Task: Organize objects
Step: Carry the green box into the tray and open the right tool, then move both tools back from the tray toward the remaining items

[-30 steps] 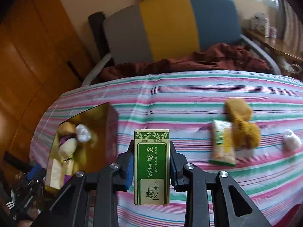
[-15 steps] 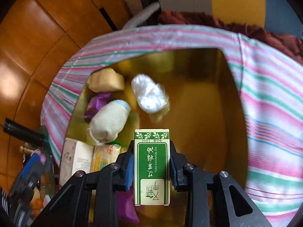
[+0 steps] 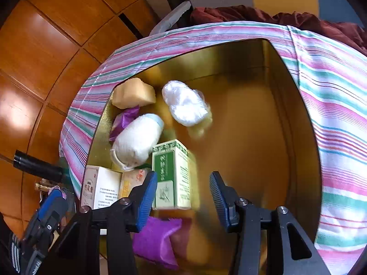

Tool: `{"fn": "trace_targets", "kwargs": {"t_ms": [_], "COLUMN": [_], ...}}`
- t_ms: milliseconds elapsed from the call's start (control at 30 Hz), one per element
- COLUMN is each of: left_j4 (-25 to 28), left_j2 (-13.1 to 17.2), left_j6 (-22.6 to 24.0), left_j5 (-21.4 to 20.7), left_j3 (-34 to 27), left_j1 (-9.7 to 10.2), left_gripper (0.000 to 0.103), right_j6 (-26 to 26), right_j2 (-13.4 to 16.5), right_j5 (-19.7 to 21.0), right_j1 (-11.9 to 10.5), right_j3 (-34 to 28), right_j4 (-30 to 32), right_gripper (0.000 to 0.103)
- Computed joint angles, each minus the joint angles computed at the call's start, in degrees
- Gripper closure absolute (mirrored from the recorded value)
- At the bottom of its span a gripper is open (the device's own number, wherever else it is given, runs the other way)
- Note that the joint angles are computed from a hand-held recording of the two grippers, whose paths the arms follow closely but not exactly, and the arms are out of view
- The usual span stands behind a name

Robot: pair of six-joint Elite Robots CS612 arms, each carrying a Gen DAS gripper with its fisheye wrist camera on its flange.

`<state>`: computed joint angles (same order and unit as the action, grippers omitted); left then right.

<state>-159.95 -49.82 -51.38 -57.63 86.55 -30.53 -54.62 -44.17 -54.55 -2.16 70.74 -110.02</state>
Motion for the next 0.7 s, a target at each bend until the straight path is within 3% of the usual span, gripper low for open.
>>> {"fn": "trace_targets", "kwargs": {"t_ms": [200, 333, 700], "left_j4": [-0.8, -1.1, -1.2], "left_j2": [0.3, 0.8, 2.5], "left_j6": [2.9, 5.0, 11.9], "left_j5": [-0.1, -1.2, -4.3], "left_j3": [-0.9, -1.8, -5.3], "left_j1": [-0.62, -0.92, -1.97], "left_gripper": [0.055, 0.055, 0.055], "right_j6": [-1.4, 0.0, 8.4], "right_j2": [-2.0, -2.2, 1.0], "right_j5": [2.3, 3.9, 4.8], "right_j1": [-1.7, -2.9, -7.3], "right_j3": [2.8, 3.2, -2.5], "right_j4": [-6.6, -9.7, -15.2], "right_gripper": [0.037, 0.033, 0.028]}}
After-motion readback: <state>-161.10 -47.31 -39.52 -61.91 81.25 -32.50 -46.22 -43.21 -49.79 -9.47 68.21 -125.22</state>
